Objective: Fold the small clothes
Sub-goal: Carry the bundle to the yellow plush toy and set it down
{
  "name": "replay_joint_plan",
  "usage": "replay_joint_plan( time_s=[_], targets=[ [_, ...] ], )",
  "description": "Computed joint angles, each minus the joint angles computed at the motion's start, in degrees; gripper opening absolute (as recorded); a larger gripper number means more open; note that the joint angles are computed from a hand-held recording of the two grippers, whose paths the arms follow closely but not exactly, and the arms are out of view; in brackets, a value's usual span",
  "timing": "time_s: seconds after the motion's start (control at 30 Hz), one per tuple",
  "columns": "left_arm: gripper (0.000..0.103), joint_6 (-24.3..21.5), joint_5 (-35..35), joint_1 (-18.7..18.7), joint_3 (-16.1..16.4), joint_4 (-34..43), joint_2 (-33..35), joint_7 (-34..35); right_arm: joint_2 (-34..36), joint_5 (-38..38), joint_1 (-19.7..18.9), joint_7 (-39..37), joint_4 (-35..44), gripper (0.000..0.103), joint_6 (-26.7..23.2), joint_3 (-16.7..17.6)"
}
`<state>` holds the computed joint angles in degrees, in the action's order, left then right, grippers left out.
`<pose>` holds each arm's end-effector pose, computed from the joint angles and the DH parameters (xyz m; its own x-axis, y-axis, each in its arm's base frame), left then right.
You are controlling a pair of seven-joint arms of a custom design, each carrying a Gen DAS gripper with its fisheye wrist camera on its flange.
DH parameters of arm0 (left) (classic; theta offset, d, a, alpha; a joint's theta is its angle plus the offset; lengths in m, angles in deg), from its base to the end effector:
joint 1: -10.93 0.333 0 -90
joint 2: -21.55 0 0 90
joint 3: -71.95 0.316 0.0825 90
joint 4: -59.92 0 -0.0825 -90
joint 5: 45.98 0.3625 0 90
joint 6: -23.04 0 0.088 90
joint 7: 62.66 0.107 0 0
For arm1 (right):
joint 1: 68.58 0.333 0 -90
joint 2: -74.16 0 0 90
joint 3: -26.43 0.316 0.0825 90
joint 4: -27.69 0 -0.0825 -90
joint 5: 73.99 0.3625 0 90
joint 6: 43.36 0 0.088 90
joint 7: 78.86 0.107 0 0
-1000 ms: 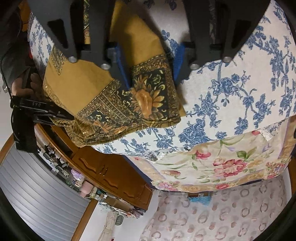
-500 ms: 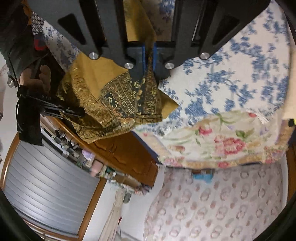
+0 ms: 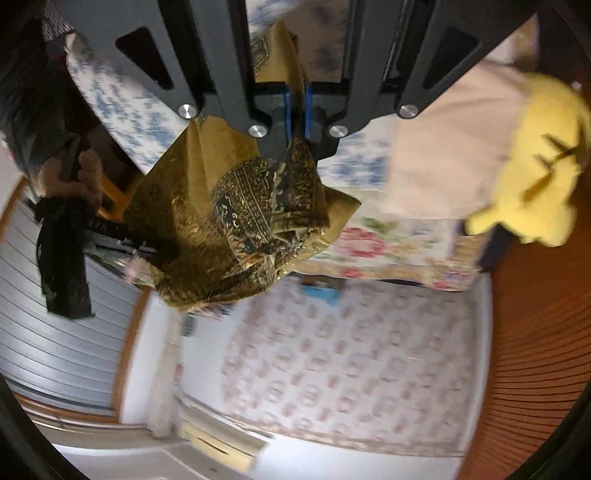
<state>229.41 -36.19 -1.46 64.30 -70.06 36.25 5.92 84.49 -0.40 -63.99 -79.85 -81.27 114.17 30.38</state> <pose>0.5309 -0.2116 0.3972 -0.2894 -0.9212 0.2601 -0.5355 -0.0694 -0.8417 0.6147 0.0507 0.4686 0.5940 -0.8033 0.0445 -0.4135 -0.3522 -0.8396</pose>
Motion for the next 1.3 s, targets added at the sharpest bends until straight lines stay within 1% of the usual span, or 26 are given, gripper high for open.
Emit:
replay_joint_plan(
  time_s=[0.07,0.13,0.23,0.27,0.4,0.43,0.47,0.57,0.6,0.63,0.67,0.73,0.77,0.8,0.83,0.9,0.93,0.97,1.03,1.07,1.1,1.13,1.17,1.2,1.23,1.3],
  targets=[
    [0.002,1.4,0.4,2.0,0.5,-2.5,-1.1,-1.3,3.1,-5.5,2.7,3.7,4.4,0.012,0.8,1.2],
    [0.002,3.3,0.1,3.9,1.3,-5.1,-1.7,-2.3,5.7,-9.5,4.2,6.3,7.8,0.012,1.3,2.4],
    [0.002,5.5,-1.0,5.6,2.6,-7.5,-1.1,-1.9,11.7,-17.5,6.9,13.7,15.4,0.012,1.7,3.8],
    [0.002,5.9,-1.1,6.3,2.8,-8.1,-0.8,-1.9,14.9,-21.8,8.7,18.4,19.2,0.012,1.0,3.3],
    [0.002,6.8,-1.3,8.6,3.6,-9.1,2.4,-2.4,24.7,-33.5,13.7,28.4,30.8,0.012,0.2,2.1],
    [0.002,6.9,-3.0,7.6,3.9,-8.9,3.2,-1.6,27.0,-35.9,14.7,30.9,33.7,0.012,-0.3,1.6],
    [0.002,6.7,-3.6,7.5,3.9,-8.4,4.0,-1.6,30.0,-38.5,15.8,33.9,37.8,0.012,-1.5,0.9],
    [0.002,5.9,-3.5,8.0,4.1,-6.8,6.5,-2.1,37.5,-43.5,17.0,41.2,48.4,0.013,-5.0,0.0],
    [0.002,5.8,-3.2,8.3,4.2,-6.8,6.7,-2.1,40.0,-46.5,16.6,45.2,51.9,0.015,-5.7,1.1],
    [0.002,5.4,-3.5,8.0,4.3,-6.5,6.9,-2.0,40.9,-45.7,17.1,45.5,53.4,0.018,-7.0,0.1],
    [0.002,5.0,-3.1,8.3,4.3,-6.1,7.4,-2.2,42.5,-46.7,17.3,47.5,55.5,0.020,-7.0,0.0],
    [0.002,4.1,-2.5,8.7,4.1,-6.1,7.5,-2.6,42.8,-47.9,17.1,49.9,55.5,0.036,-5.9,0.7],
    [0.002,4.0,-1.5,9.2,3.7,-6.5,7.0,-3.2,42.9,-48.0,16.5,50.6,55.5,0.041,-5.4,1.5],
    [0.003,4.1,-1.2,9.3,3.7,-6.5,7.1,-3.3,42.6,-48.7,16.3,51.5,55.2,0.048,-5.1,1.8],
    [0.003,3.6,-2.9,7.8,4.5,-7.3,6.0,-2.4,41.9,-49.2,16.0,51.8,53.8,0.051,-4.1,2.3],
    [0.004,2.9,-3.6,7.2,4.8,-7.6,5.3,-1.8,39.3,-49.9,14.8,51.3,49.0,0.052,-1.6,3.7],
    [0.005,2.9,-4.7,6.2,5.4,-8.1,4.9,-0.7,37.9,-50.2,14.4,51.2,46.3,0.053,-0.7,4.0],
    [0.005,2.8,-6.6,4.7,6.2,-8.6,4.3,0.8,36.6,-50.5,14.0,51.4,43.7,0.053,0.5,4.2],
    [0.011,3.5,-10.0,2.4,7.4,-9.8,3.2,4.0,33.7,-50.3,12.9,50.8,38.1,0.054,3.2,5.0],
    [0.013,4.2,-12.7,0.7,8.1,-10.6,2.4,6.3,31.8,-49.6,12.0,50.2,34.4,0.054,5.0,6.0],
    [0.021,4.7,-14.5,-0.1,8.2,-11.1,2.0,8.0,29.8,-48.6,10.8,49.1,30.7,0.054,6.8,7.3],
    [0.030,5.5,-16.8,-1.3,8.4,-11.9,1.2,10.1,27.5,-47.2,9.6,47.7,26.0,0.054,10.0,8.7],
    [0.034,5.9,-17.9,-1.3,8.0,-12.3,0.7,11.2,25.7,-46.2,8.6,46.6,22.8,0.054,12.2,9.7],
    [0.041,6.4,-19.1,-1.6,7.6,-12.7,0.1,12.5,23.9,-44.9,7.2,45.2,19.4,0.054,14.4,11.4],
    [0.042,6.7,-20.4,-2.1,7.2,-13.1,-0.6,13.9,22.1,-42.9,5.0,43.2,16.0,0.054,16.4,13.9],
    [0.042,6.5,-24.3,-3.6,6.6,-13.4,-1.7,17.7,18.3,-37.1,-1.8,37.6,8.7,0.055,21.4,21.6]
  ],
)
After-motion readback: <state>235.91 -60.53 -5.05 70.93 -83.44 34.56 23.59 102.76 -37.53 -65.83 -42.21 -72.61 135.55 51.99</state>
